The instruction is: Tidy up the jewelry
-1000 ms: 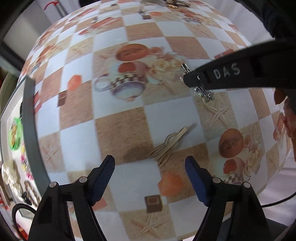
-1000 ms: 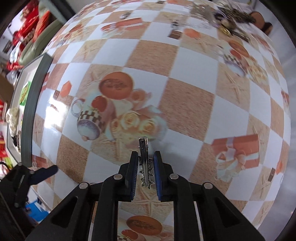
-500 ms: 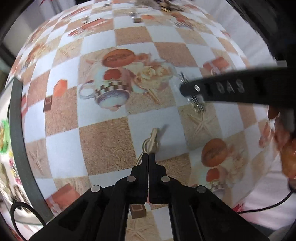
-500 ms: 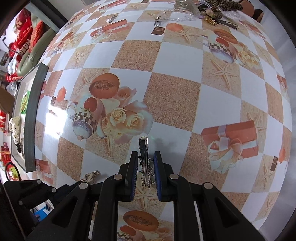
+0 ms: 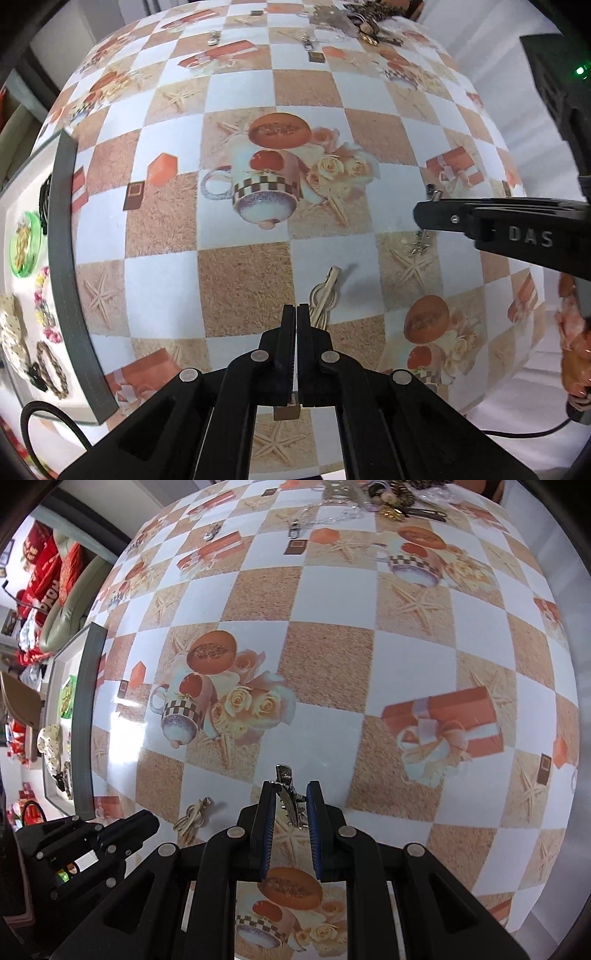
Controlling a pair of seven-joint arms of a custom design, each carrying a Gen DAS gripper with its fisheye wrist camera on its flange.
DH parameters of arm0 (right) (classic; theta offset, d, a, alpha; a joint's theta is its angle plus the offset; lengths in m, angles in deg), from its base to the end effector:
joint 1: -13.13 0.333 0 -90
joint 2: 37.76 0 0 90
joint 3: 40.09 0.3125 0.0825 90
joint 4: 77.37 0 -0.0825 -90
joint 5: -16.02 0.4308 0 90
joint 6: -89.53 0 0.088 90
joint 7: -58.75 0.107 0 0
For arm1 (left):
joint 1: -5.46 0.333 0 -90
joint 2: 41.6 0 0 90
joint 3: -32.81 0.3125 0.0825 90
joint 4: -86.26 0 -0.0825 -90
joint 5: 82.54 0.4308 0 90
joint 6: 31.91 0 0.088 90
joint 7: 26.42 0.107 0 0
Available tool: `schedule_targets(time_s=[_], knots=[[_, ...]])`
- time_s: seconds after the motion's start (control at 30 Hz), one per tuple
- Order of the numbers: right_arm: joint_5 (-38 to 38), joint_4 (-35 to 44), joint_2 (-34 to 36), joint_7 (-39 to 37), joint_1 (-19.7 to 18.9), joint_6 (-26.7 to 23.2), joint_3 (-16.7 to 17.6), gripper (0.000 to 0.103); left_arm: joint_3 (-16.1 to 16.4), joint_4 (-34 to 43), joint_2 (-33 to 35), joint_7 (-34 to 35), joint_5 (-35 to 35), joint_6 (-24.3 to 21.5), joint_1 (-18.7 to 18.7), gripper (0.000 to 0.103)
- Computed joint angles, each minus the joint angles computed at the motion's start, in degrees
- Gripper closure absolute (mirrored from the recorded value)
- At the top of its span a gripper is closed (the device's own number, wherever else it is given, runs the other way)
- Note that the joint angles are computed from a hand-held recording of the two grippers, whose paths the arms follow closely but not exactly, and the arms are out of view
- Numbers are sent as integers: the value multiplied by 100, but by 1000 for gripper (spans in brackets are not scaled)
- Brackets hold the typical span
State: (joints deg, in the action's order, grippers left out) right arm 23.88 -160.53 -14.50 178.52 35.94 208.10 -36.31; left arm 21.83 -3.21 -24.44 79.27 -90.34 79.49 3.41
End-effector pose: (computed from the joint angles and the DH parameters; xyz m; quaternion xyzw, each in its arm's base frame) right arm 0.6657 0.3330 0.4600 -0.6591 0.7407 0.0421 0.1233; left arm 0.6863 -0.1544 0.4682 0.5303 -0.8416 0.0969 0.0319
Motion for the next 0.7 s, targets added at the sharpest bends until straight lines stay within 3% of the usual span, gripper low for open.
schedule_targets(time_s=[0.17,0.2,0.23,0.27,0.3,0.47,0.6,0.67,0.7], knots=[[96,-353,-258,133,-63,99,-19,89,-8,-112,-89,58,116,106,-52,99],[112,-404,-293,154,-74,122,-16,89,-6,-107,-86,43,154,104,-71,95],[120,-448,-323,170,-81,142,-13,90,-8,-96,-74,18,207,113,-99,48],[131,-529,-384,188,-91,177,-11,90,-13,-46,-27,-21,326,119,-160,8],[136,-564,-409,202,-97,198,-6,90,-2,-188,-117,-49,466,356,-203,2],[154,-673,-479,227,-122,274,13,90,-43,-190,4,-17,630,651,-312,0],[535,-809,-498,296,-232,361,46,89,-58,-91,159,54,666,632,-313,0],[674,-872,-494,534,-263,433,26,85,-79,-47,264,125,712,622,-335,0],[765,-926,-505,616,-287,506,28,78,-88,-44,293,156,715,631,-338,1]])
